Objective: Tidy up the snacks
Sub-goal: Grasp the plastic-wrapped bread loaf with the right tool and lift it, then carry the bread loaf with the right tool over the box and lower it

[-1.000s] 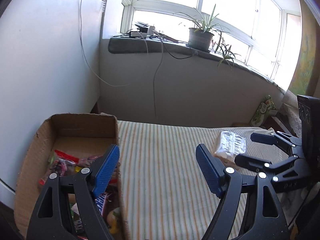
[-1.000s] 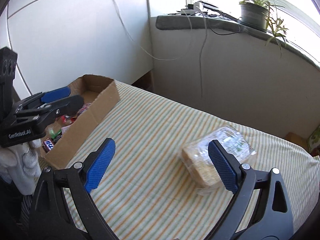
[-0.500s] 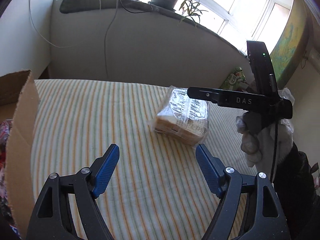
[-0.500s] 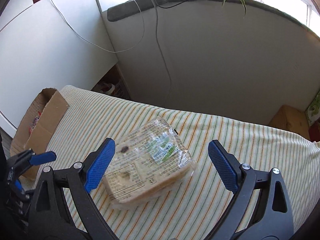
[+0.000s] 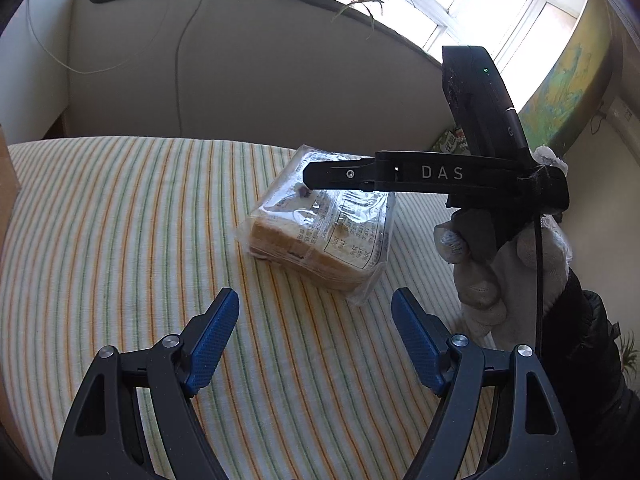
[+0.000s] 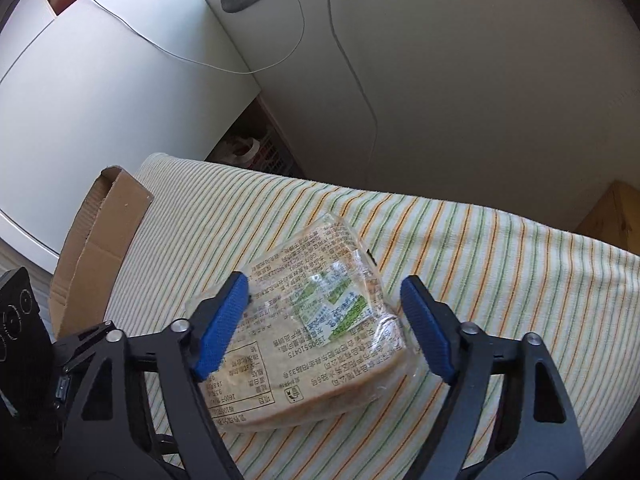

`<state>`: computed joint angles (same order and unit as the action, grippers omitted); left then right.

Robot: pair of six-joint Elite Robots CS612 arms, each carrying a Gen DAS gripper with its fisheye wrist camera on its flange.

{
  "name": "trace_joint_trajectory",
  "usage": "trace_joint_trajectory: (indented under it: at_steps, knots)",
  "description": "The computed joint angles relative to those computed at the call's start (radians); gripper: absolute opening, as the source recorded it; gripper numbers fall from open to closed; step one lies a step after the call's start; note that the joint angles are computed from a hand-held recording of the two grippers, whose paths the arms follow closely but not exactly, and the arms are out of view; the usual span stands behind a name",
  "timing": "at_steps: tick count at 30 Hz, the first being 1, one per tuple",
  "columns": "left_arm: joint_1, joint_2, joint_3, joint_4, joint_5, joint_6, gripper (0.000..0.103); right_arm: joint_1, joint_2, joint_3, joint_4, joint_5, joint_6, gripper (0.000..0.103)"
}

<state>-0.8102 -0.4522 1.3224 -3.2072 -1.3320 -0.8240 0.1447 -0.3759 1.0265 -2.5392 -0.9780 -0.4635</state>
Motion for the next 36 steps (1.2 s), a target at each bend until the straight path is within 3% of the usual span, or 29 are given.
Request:
trace_joint_trajectory:
  at_steps: [9, 16, 20, 25, 36]
  knots:
    - [0.011, 0.006, -0.012, 0.022, 0.011, -0.01, 0.076, 0.001, -0.041, 0.073, 0.073, 0.055, -0.051, 0.062]
    - [-0.001, -0.008, -0.008, 0.07, 0.072, 0.02, 0.064, 0.01, -0.073, 0.143, -0.025, 0.021, -0.012, 0.054]
    - [-0.007, -0.03, 0.035, 0.042, 0.096, 0.032, 0.063, 0.01, -0.089, 0.169, -0.066, 0.021, 0.003, 0.052]
    - [-0.024, -0.061, 0.075, 0.02, 0.179, 0.065, 0.062, 0.012, -0.115, 0.205, -0.116, 0.048, 0.02, 0.052]
    - [-0.05, -0.128, 0.217, -0.096, 0.314, 0.063, 0.062, 0.055, -0.163, 0.264, -0.203, 0.067, 0.018, 0.052]
